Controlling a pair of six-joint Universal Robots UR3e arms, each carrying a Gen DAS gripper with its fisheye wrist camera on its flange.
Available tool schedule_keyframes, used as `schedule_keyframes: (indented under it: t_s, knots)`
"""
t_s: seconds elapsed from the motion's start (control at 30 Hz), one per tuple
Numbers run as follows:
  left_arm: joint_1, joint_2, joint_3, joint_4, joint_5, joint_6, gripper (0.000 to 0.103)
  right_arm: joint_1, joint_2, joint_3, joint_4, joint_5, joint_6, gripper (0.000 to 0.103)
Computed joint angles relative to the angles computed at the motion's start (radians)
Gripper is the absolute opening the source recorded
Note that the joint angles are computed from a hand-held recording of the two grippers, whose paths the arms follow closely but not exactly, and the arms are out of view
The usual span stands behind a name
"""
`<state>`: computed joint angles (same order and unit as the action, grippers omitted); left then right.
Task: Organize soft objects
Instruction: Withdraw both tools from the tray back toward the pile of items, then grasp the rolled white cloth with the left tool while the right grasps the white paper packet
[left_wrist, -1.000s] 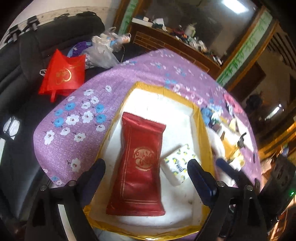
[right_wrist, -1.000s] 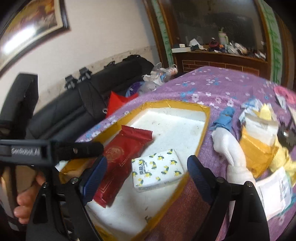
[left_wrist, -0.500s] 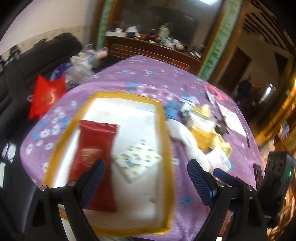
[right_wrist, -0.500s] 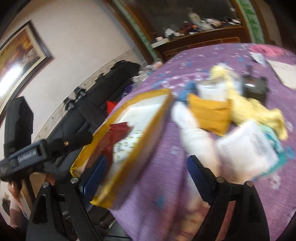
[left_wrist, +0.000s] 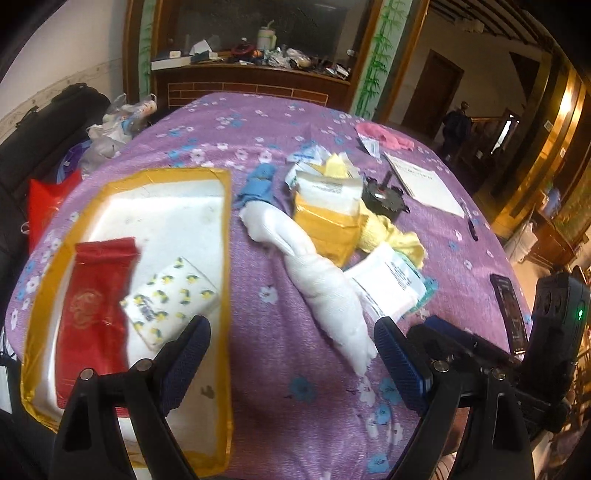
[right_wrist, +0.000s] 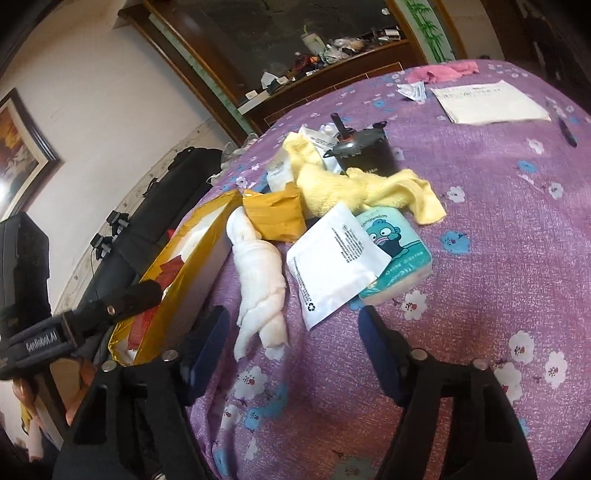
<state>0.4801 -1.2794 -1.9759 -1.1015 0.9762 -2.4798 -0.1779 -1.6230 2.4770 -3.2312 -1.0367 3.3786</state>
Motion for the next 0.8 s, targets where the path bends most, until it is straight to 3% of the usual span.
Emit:
schedule_keyframes:
  t_s: [0.27,0.4,0.47,0.63,0.8]
  knots:
    - [-0.085,-0.071,0.02,0.084,0.048,-0.082,0.092,-0.009,0.063,-0.158,0.105,-0.072,-0.001,0.066]
    - [-0.099,-0.104,0.052,0.056,0.034,-0.092,0.092,0.012,0.154,-0.291,0.211,-0.13,-0.003,0.065]
    - [-0.107,-0.106,0.049,0.066,0.037,-0.094,0.092,0.048,0.202,-0.361,0.266,-0.194,0.004,0.056]
    - [-0.124,-0.116,0.048,0.072,0.05,-0.093,0.092,0.137,0.216,-0.378,0.25,-0.331,0.017,0.045]
    - [-0.145,-0.143,0.062,0.088,0.056,-0.117,0.092,0.141,0.192,-0.326,0.212,-0.323,0.004,0.012]
